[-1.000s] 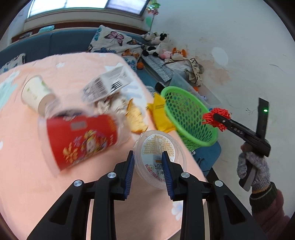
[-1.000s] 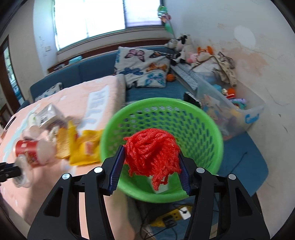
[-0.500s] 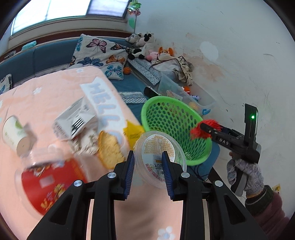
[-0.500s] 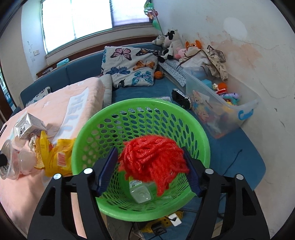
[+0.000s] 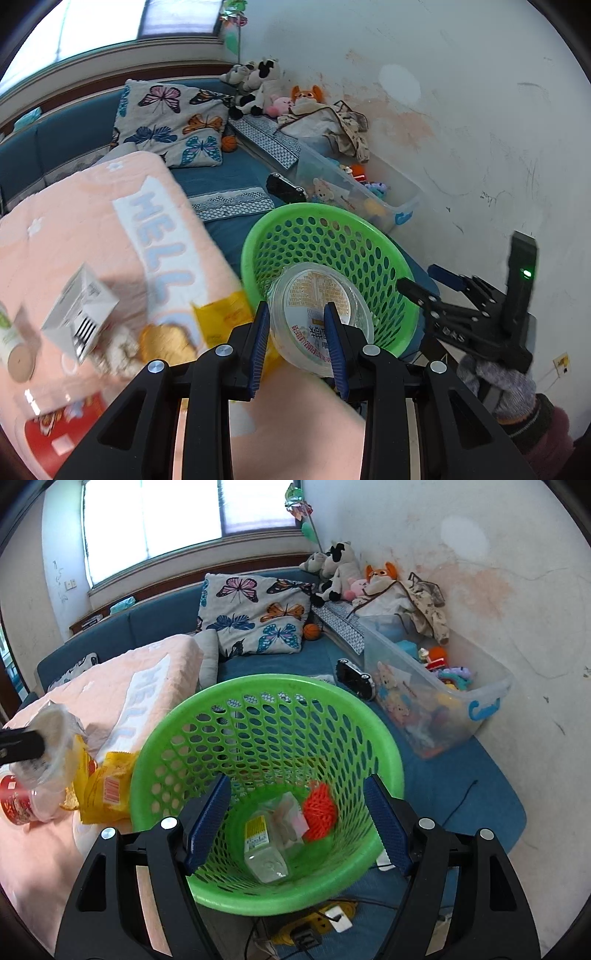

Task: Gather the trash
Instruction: 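Drop the red mesh net into the green basket with the right gripper while the left drops the lid, then grasp the yellow snack wrapper with the right gripper while the left gripper grasps the red cup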

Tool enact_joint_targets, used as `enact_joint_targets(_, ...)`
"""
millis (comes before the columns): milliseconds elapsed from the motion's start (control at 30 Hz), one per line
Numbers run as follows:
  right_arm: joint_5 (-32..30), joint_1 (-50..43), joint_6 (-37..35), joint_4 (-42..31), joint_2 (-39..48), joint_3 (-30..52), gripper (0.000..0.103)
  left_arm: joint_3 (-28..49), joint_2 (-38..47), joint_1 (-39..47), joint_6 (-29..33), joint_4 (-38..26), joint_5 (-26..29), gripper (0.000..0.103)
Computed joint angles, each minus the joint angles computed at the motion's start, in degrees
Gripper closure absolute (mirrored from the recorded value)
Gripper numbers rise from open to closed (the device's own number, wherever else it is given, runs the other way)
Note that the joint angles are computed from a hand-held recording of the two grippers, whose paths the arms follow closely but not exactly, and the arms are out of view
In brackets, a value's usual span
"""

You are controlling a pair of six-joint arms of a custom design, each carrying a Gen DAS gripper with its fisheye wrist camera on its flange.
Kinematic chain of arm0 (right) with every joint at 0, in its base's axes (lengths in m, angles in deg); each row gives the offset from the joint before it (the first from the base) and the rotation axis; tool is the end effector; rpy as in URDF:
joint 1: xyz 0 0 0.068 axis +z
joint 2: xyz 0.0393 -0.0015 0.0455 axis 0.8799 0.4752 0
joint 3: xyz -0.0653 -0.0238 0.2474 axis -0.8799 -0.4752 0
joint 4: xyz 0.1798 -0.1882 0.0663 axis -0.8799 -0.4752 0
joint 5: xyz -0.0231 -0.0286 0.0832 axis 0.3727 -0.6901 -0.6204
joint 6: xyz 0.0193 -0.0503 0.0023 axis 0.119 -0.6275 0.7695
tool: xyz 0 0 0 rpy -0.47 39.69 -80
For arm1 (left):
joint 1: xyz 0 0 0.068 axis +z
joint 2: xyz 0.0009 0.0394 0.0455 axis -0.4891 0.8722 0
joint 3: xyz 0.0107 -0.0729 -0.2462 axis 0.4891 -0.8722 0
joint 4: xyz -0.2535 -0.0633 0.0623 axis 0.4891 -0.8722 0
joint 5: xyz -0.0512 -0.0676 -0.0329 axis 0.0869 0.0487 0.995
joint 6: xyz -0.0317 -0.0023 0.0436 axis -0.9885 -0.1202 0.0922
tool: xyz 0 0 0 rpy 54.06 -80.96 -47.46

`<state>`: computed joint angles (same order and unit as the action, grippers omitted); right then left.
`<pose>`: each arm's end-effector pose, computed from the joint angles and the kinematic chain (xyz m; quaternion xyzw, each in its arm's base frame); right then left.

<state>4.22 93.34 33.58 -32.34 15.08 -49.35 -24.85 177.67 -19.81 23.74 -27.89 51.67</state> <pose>0.2766 0.1597 0.0804 -0.0485 0.9161 0.0512 0.3947 0.3026 0.0327 0.1192 0.1123 0.9214 -0.1799 0.3256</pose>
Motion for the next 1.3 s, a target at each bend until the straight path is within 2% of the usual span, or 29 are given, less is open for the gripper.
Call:
enact_joint_targets(367,1.1,0.8,1.6,1.3,-7.5,-7.2,0.029,9.0,11.4,-8.9,-3.7,1.7,-7.7,0.073)
enact_joint_targets(500,1.4,0.8,2.0,1.7,-8.5,-8.5,0.029,10.3,13.7,-10.4,-4.1,2.2,-8.8,0.072)
enact_joint_targets(633,1.5,1.1,2.2,1.6,-8.5,-8.6,0.029,10.2,14.2,-10.3,-3.9,2.6,-8.4,0.065)
enact_joint_targets(667,1.4,1.2,2.2,1.6,-8.6,-8.7,0.029,10.0,14.0,-10.3,-3.8,2.8,-8.5,0.06)
enact_joint_targets(733,1.5,1.9,2.7,1.5,-8.7,-8.8,0.029,8.9,13.1,-9.7,-3.6,3.3,-7.8,0.056)
enact_joint_targets(967,2.6,5.3,3.6,0.5,-9.8,-8.4,0.029,3.9,7.4,-6.8,-1.6,3.6,-6.2,0.055)
enact_joint_targets(1167,3.5,9.4,4.7,-0.3,-10.0,-7.2,0.029,-5.1,-3.8,-0.6,1.8,4.1,-4.7,0.051)
enact_joint_targets(1300,4.4,12.9,5.4,-0.9,-8.7,-5.3,0.028,-8.3,-9.7,5.0,4.5,1.7,-2.7,0.051)
